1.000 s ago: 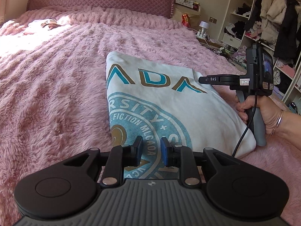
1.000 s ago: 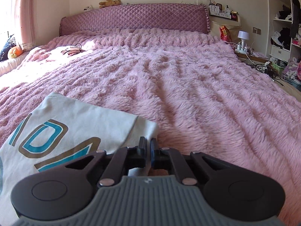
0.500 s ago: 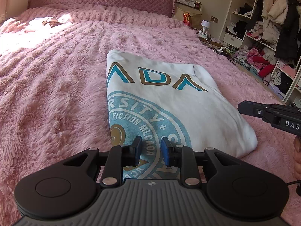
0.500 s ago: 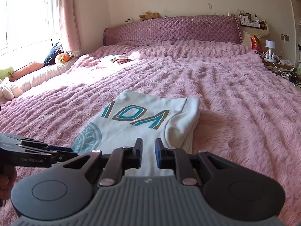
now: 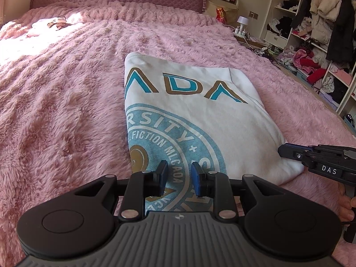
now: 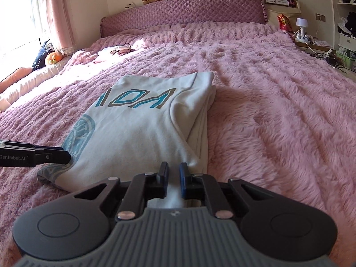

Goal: Fold small clothes
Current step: 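Grasp the folded sweatshirt edge with the left gripper while the right gripper grasps it too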

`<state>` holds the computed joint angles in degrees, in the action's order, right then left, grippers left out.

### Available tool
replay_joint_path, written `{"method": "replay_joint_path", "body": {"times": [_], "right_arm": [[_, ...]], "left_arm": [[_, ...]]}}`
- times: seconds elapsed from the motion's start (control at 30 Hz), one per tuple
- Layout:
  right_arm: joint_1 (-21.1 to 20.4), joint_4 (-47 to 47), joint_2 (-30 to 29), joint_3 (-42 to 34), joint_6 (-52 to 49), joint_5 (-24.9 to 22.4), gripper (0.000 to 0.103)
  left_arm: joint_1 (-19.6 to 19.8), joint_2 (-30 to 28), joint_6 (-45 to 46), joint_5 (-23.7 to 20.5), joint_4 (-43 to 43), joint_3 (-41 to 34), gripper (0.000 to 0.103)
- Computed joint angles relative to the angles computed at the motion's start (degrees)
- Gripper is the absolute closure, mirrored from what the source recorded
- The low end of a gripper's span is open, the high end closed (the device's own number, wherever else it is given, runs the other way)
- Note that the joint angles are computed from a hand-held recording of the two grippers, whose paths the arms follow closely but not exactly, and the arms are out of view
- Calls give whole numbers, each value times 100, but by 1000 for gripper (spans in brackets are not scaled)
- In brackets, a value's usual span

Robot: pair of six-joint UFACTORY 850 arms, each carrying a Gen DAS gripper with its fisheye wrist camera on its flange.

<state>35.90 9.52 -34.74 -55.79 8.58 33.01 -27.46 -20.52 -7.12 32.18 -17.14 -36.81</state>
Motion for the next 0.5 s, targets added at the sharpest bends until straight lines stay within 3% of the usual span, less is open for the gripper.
{"method": "replay_joint_path", "body": {"times": [0.13,0.27,0.5], "right_arm": [[53,239,112,-1,-207,-144,99],[137,269,357,177,-160,91,91],[272,-322,609,295,292,110,88]], "left_arm": [[-16,50,122,-182,-193,-48,73],[-93,176,556,-304,-616,-65,71],[-225,722,207,56,-332,397,62]]}}
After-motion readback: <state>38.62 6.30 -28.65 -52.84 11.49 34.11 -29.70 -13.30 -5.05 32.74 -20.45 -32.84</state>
